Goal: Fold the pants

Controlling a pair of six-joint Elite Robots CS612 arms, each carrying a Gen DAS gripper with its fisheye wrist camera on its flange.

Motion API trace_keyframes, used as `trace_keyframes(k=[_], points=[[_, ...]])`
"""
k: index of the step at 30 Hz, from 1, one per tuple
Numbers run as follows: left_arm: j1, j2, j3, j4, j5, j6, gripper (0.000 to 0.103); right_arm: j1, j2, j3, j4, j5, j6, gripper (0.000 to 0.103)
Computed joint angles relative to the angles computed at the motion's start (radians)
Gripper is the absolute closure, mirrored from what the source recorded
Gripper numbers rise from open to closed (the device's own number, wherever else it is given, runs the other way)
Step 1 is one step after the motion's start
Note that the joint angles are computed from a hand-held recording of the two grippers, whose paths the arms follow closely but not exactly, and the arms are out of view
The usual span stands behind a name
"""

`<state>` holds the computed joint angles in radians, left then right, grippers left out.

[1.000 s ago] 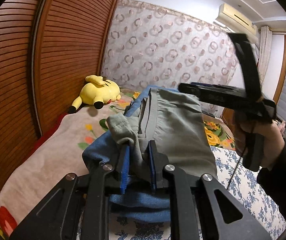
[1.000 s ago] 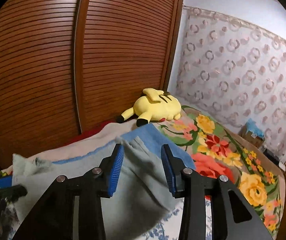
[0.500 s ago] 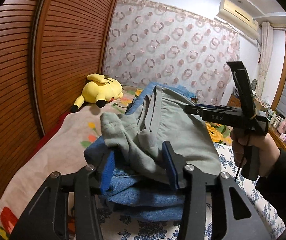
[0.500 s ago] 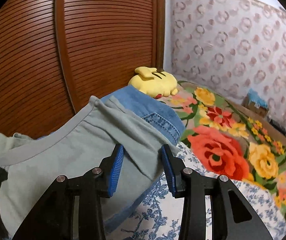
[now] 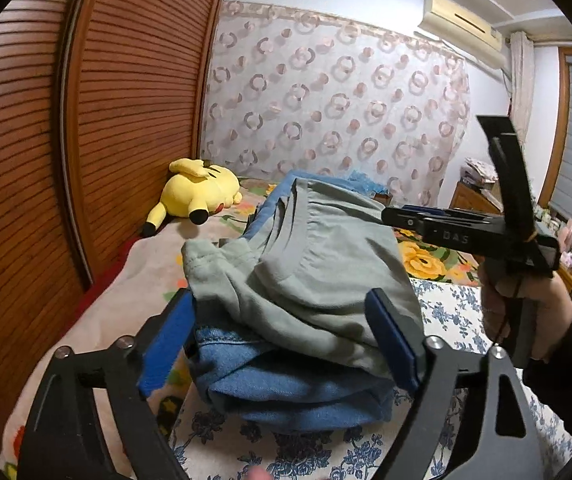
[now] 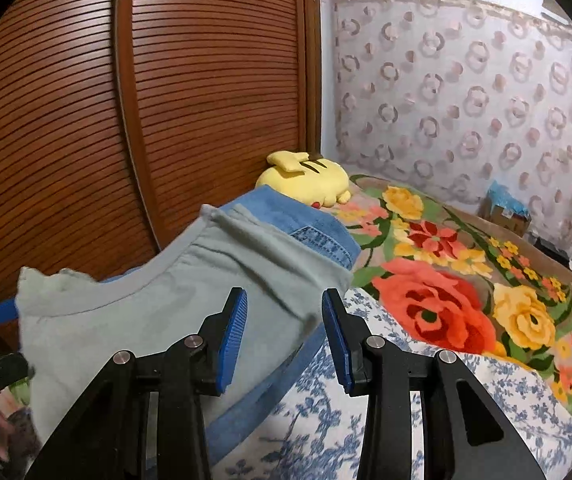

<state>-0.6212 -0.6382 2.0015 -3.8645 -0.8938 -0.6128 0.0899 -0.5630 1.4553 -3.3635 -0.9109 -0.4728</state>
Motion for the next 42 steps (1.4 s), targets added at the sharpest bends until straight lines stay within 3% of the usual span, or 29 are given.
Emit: trace_keyframes(k=[10, 14, 21, 25, 42], points=[[-0.02, -0.017, 0.023, 0.01, -0.001, 0.023, 0.006, -0.035, -0.046, 0.127, -0.096, 0.054, -0.003, 0.061], [-0.03, -0.024, 0.035, 0.001, -0.006, 0.035, 0.0, -0.046, -0.066, 0.17, -0.114, 0.063, -0.012, 0.053], [-0.053, -0.039, 0.069, -0.016, 0.017, 0.031, 0.0, -0.057, -0.091, 0.229, -0.139, 0.053, -0.009, 0.039], [-0.061, -0.048, 0.089, -0.026, -0.007, 0.033, 0.0, -0.064, -0.103, 0.257, -0.15, 0.065, 0.0, 0.022], [-0.109, -0.071, 0.15, -0.043, 0.043, 0.018, 0.0, -0.086, -0.138, 0.393, -0.272, 0.038, 0.005, 0.021]])
